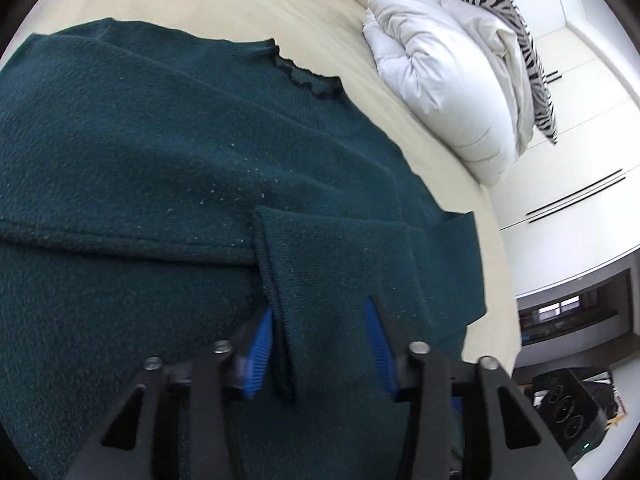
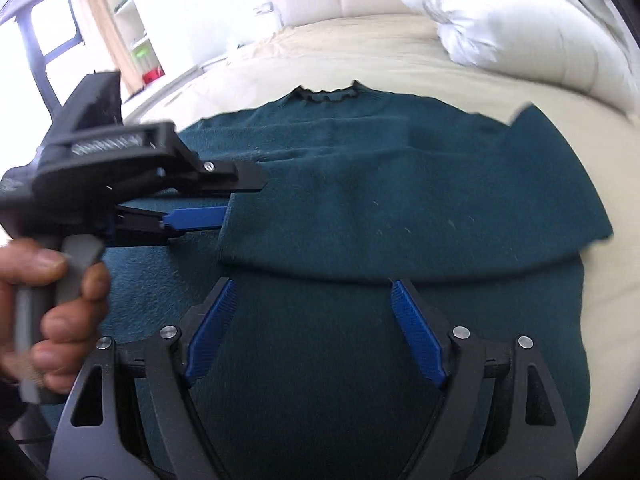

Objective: Fold small clothes

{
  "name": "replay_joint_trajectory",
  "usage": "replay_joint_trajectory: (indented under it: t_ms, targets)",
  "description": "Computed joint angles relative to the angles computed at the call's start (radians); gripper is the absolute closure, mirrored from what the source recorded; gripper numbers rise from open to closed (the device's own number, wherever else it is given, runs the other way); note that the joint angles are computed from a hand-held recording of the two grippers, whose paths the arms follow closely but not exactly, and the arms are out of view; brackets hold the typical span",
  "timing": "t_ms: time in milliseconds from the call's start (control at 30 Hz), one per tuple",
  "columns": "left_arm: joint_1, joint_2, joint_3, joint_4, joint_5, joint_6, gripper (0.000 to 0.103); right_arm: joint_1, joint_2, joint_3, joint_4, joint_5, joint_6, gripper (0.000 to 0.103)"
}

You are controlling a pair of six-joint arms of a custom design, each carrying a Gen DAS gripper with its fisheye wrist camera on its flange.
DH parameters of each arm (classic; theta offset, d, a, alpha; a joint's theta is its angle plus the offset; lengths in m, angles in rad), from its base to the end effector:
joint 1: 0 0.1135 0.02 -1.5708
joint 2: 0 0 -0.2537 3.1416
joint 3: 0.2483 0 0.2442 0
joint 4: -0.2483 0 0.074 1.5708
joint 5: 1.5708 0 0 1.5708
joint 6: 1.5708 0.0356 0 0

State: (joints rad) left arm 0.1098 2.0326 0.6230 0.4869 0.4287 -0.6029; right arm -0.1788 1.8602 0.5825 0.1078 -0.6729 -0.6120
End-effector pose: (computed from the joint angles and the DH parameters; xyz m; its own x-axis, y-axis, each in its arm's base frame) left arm 0.2943 0.0176 0.0318 -0.7377 -0.6002 -0.3093 -0.3260 0.7178 -0.6153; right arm 0.2578 -0.0241 0.0536 -0.6840 -0.3329 -0.6491 -0.6026 0.7594 0.2455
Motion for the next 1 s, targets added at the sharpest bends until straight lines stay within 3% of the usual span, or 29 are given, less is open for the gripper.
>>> replay_joint_trajectory:
  t_ms: [100, 167, 433, 633, 800, 1000]
  targets:
    - [-0.012, 0.000, 0.013, -0.037, -0.037, 0.007, 0.088, -0.115, 0.041, 0.083, -0.142, -0.083, -0.025, 0.024]
    - [-0.018, -0.017, 0.009, -0.053, -0.048, 0.019, 0.094, -0.164, 0.073, 0.125, -0.194, -0.117, -0.038, 0.024]
    - [-0.093, -0.209, -0.030, -0.141, -0.216, 0.146, 0.094, -0.262, 0.156, 0.237, -0.335, -0.208, -0.062, 0.024]
    - [-0.039, -0.326, -0.032, -0.204, -0.292, 0.277, 0.094, -0.305, 0.160, 0.347, -0.323, -0.245, 0.043, 0.024]
    - [0.085, -0.284, -0.016, -0.174, -0.273, 0.358, 0.094, -0.301, 0.218, 0.510, -0.288, -0.193, 0.170, 0.024]
    - [0.143, -0.184, 0.027, -0.145, -0.270, 0.434, 0.094, -0.229, 0.437, 0.860, -0.420, -0.117, 0.310, 0.028]
